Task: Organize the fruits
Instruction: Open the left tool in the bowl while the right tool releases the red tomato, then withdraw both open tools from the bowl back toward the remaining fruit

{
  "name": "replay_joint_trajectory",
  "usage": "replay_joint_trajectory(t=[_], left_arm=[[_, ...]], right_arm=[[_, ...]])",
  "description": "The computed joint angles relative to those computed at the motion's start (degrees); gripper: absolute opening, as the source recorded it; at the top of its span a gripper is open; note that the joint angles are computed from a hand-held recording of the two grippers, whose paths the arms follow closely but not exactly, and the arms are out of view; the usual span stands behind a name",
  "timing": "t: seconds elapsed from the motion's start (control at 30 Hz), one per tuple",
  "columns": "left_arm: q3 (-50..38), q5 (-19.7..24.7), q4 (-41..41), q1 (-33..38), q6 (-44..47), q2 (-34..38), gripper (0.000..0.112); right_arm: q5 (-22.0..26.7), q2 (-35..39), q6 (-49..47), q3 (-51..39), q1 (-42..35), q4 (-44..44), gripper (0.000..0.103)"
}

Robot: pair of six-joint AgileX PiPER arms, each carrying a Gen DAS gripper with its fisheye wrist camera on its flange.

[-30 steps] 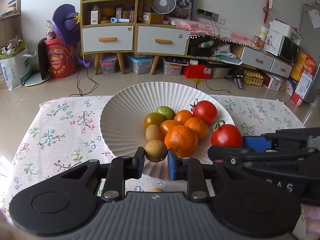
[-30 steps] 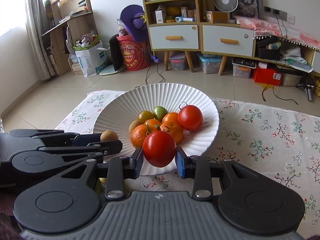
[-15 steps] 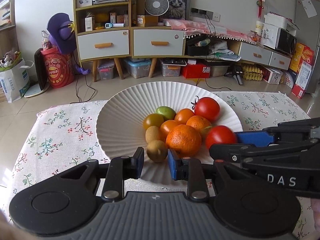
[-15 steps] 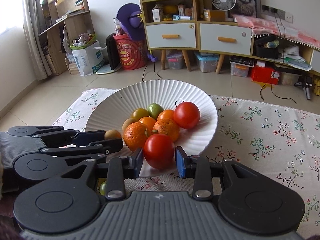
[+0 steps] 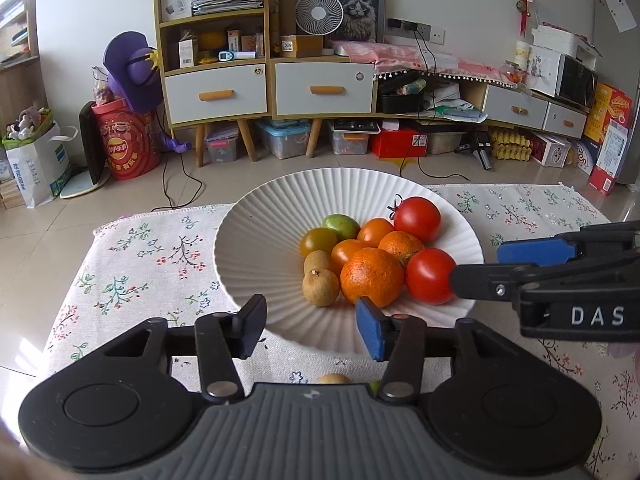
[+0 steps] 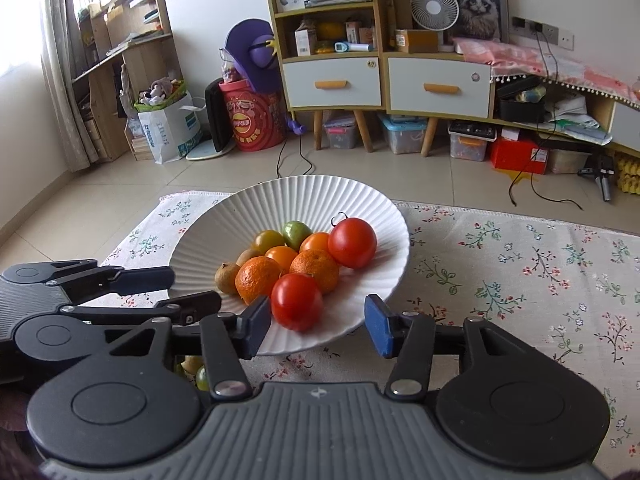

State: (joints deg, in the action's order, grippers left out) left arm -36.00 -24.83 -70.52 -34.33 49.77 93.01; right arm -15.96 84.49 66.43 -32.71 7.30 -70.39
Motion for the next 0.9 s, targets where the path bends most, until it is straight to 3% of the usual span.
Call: replay_joint_trajectory(t=[0.47,0.6,0.73,0.9], left_arm=[[4.11,-0.75,-7.91,-0.81,9.88,-5.91,0.064],[6.02,-1.32,-9.37,-1.31,11.48,-7.73,0.072],[8.20,-1.96,-10.16,-2.08,11.76,-9.40,0.087],[10.70,-2.05,-12.71,-2.83,12.67,-11.45,0.093]], right_arm=[[-2.29,-2.91,4.32,1.77,-4.35,-9.05,0.061],[-2.95,-3.73,5.12,2.66,-5.26,-11.87,0.066],[-4.21,-4.60,6.14,3.73,-6.35,-15.03,0.072],[-5.39,-5.82,7.48,4.91,-6.80,-18.11,0.081]])
